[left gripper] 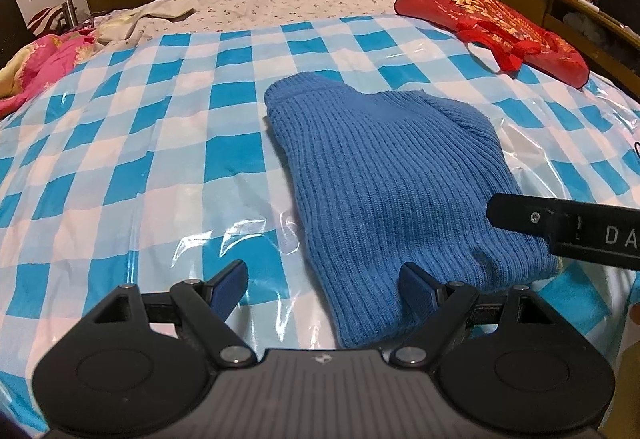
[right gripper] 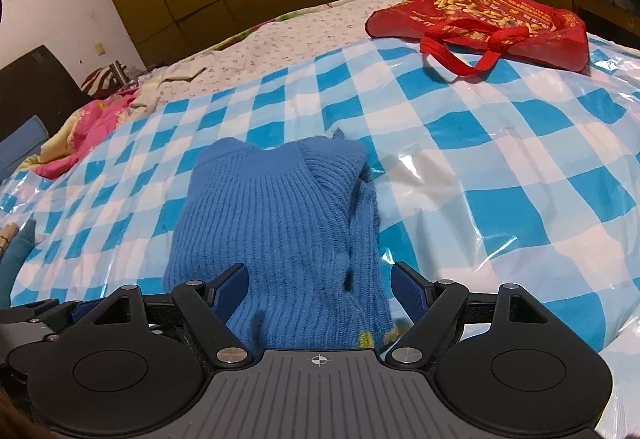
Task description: Fold small clothes
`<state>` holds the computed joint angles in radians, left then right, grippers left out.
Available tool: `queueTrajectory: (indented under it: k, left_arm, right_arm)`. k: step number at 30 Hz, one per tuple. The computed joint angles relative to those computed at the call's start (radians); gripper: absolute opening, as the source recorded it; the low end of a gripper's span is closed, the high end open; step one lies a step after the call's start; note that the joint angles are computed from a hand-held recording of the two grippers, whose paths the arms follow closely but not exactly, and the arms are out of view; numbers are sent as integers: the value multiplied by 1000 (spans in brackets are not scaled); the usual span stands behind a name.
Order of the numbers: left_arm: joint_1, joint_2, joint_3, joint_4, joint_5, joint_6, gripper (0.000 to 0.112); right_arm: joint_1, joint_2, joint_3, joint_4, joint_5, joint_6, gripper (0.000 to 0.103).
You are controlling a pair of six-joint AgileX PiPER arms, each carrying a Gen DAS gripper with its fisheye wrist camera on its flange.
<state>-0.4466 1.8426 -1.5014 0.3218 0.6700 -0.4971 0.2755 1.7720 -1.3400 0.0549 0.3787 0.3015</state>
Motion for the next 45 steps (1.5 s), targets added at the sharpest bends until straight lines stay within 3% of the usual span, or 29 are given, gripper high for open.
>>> queueTrajectory:
  k: [11,27,33,39,45]
  left_arm:
    - [-4,28,-40,3,20,8,93]
    - [21,64,-95,-29,34,44,93]
    - [59,80,-121,-105,32,86,93]
    - [64,74,-126,-114,11,110,93]
    - [80,96,-157,-150,15,143,94]
  right_arm:
    - [-18,17,-17,38,3,-39,80]
    - [-68,75,-115,132,87,-156,83]
    - [-113,125,-212,214,194,-228,84]
    - [-189,166,-304,389,315,-317,86]
    - [-187,256,-446,326,405,-263,86]
